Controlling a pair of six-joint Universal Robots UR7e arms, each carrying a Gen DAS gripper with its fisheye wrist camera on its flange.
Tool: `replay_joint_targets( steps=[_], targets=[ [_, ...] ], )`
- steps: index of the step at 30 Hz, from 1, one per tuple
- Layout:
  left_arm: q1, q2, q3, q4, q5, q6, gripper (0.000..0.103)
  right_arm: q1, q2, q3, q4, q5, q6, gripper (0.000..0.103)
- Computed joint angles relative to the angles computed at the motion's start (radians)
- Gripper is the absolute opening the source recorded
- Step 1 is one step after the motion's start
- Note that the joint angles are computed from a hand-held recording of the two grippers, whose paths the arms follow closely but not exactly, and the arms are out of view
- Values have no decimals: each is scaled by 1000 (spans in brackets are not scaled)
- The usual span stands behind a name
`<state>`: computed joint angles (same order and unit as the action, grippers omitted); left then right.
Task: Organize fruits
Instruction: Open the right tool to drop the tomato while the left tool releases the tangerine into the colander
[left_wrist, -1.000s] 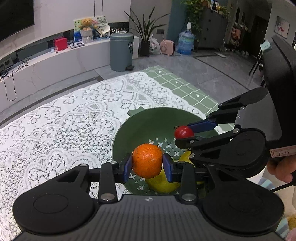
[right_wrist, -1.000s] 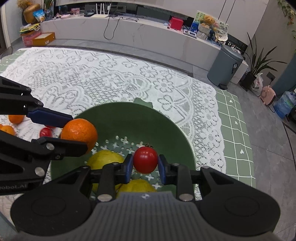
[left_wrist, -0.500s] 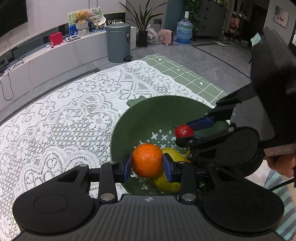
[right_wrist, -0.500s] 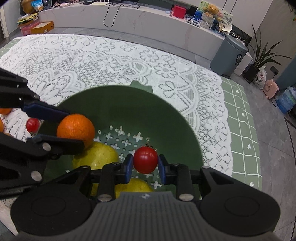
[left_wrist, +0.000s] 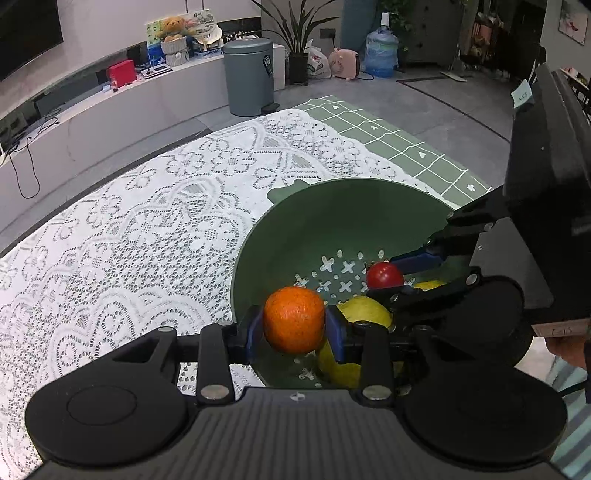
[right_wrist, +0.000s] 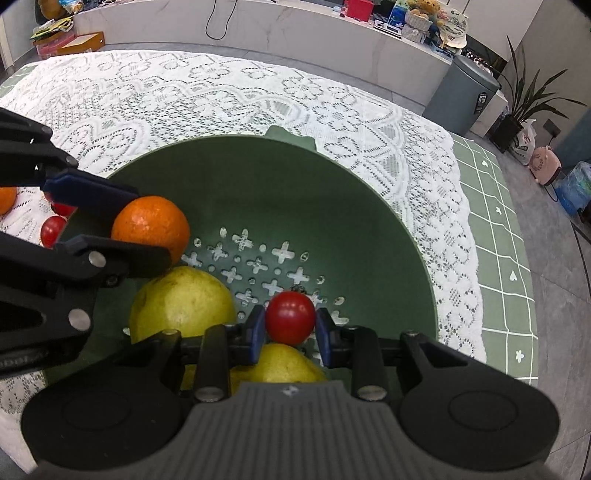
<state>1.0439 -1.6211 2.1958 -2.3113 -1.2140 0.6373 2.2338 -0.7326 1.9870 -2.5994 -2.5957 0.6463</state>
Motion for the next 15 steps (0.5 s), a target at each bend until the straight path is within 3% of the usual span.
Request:
replay_joint_targets(
  steps=[7,15],
  targets=[
    [-13,-8,10,1,22,17,42,9,-4,0,9,-8,2,28],
    [-23,-28,22,2,31,30,52,37,-17,-9,86,-48,51,43]
  ],
)
